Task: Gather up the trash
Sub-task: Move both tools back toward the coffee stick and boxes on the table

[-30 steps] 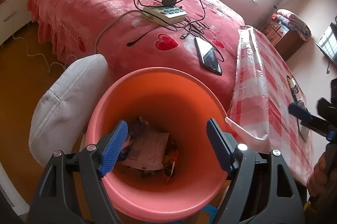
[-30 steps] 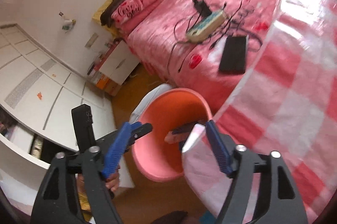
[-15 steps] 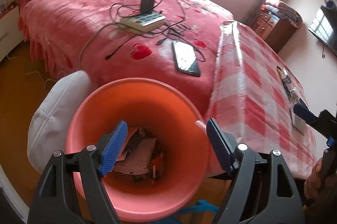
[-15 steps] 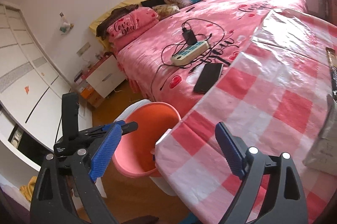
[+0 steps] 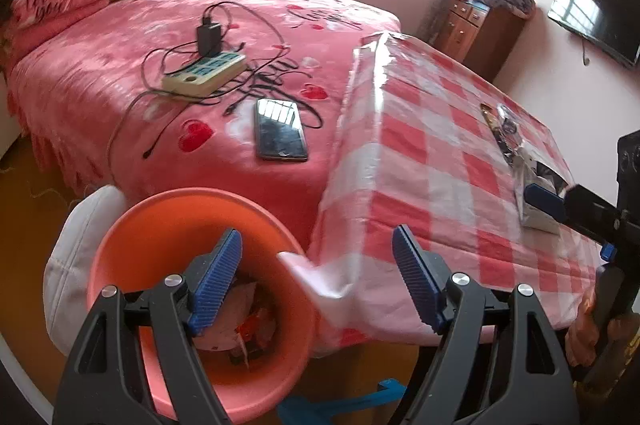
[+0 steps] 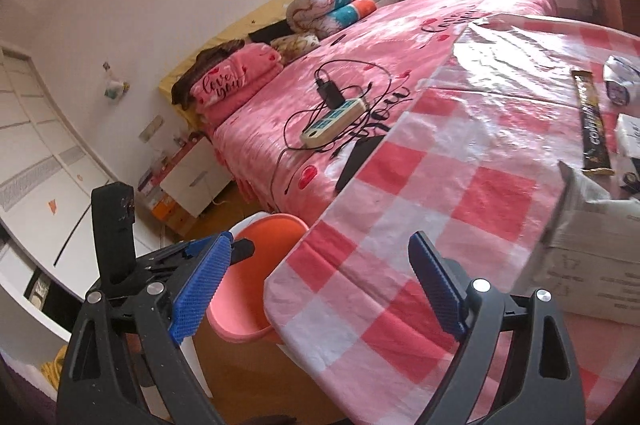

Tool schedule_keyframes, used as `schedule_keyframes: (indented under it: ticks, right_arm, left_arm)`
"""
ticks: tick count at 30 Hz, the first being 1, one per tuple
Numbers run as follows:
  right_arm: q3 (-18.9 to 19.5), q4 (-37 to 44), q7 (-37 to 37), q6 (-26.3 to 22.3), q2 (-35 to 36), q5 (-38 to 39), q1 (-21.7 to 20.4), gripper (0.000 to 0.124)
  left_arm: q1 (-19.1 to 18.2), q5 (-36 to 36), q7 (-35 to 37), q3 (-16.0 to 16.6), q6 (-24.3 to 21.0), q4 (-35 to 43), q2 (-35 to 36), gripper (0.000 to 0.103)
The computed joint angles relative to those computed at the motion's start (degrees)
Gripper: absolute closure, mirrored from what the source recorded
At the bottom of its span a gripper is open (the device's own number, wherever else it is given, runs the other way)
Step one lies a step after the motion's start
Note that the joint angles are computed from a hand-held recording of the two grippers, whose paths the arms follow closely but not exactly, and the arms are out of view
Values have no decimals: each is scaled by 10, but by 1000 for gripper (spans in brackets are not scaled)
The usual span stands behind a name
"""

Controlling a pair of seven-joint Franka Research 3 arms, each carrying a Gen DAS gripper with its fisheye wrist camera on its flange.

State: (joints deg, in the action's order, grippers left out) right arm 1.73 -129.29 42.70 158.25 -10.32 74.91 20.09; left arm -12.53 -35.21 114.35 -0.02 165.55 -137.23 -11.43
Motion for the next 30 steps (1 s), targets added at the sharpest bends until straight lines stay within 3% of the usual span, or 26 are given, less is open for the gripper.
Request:
schedule_keyframes:
  ticks: [10, 18, 27, 30]
  right_arm:
    - [-22, -35, -67, 8, -37, 81, -13, 31]
    - [-40, -60, -100, 25, -62, 132, -45, 31]
    - [-61, -85, -111, 33, -83, 180, -97, 31]
    - [-72, -89, -103, 29, -86, 184, -115, 31]
  left_arm:
    - [0, 73, -66, -36, -13, 30, 13, 25]
    - [1, 162, -130, -73, -33, 101, 55, 25]
    - [-9, 243, -141, -129, -70, 260, 156, 25]
    - [-12, 256, -124, -152, -112, 348, 213, 25]
